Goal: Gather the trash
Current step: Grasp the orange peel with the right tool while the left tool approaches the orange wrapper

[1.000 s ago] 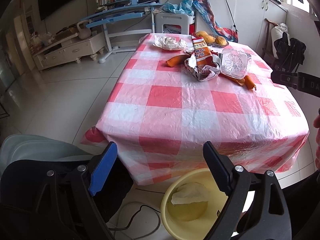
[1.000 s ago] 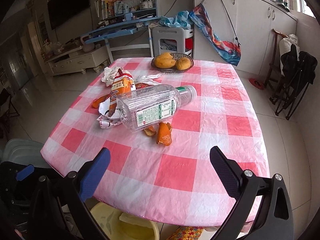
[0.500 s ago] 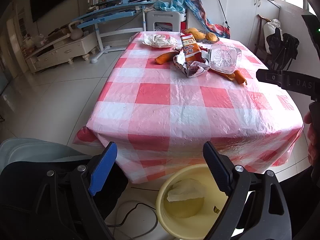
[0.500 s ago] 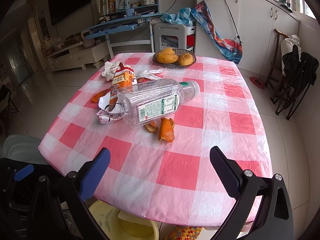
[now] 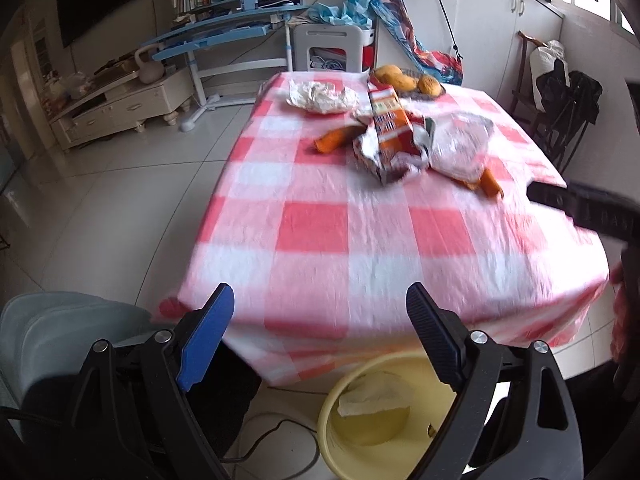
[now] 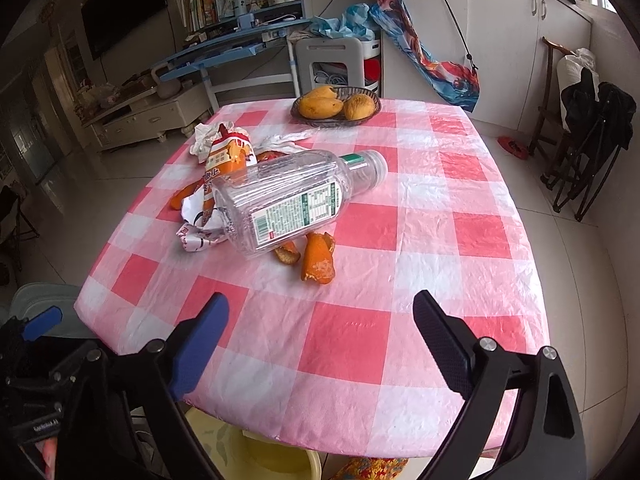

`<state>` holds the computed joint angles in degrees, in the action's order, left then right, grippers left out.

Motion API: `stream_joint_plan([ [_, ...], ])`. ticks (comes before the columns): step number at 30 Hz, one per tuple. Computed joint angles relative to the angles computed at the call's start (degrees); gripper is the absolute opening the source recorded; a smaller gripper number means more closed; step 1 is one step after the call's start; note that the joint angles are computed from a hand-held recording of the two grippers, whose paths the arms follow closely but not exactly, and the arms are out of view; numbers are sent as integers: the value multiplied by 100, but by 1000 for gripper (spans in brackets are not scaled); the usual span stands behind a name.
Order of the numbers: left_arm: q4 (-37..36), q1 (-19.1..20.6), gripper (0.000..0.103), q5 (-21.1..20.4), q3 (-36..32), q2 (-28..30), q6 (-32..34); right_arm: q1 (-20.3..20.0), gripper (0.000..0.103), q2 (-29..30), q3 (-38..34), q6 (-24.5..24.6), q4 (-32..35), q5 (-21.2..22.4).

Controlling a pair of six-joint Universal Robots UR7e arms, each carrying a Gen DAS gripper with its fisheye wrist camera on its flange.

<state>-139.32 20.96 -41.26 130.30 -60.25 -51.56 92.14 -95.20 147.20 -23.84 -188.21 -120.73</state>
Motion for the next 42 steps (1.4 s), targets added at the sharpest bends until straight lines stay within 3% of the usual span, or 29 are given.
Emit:
stream_joint_plan([
  [4, -361, 328, 86, 88, -455, 288, 697, -111, 79, 14, -120, 101, 289, 136],
  [9, -890, 725, 86, 115, -926, 743, 1382, -47, 70, 301, -364, -78, 479, 1],
  [12, -1107, 967, 86, 126, -1159, 953, 1559, -98, 62, 482, -532, -195, 599, -119],
  [17, -1350, 1234, 86, 21, -1414, 1206, 1746, -367, 38, 677, -788, -97, 920, 50],
  [23, -1694, 1554, 86, -51, -1881, 1607, 2112, -427, 25, 669, -784, -37, 1003, 288],
  [26, -1700, 1670, 85, -68, -2113, 1841, 2231, -472, 24, 611, -786, -15, 1087, 386],
  [29, -1886, 1792, 61, -364, -2180, 1938, 2384, -518, 23, 557, -780, -4, 1138, 471],
  [31, -2211, 1866, 19, -750, -2133, 1928, 2614, -509, 22, 537, -789, 27, 1195, 467],
  [33, -2223, 1818, 9, -765, -2111, 1916, 2644, -452, 22, 481, -780, 19, 1265, 490],
  [37, -2215, 1729, 6, -896, -1820, 1624, 2468, -336, 21, 385, -682, -77, 1198, 421],
  [42, -2279, 1525, 6, -962, -1304, 1115, 2232, -475, 21, 74, -557, 67, 1328, 632],
])
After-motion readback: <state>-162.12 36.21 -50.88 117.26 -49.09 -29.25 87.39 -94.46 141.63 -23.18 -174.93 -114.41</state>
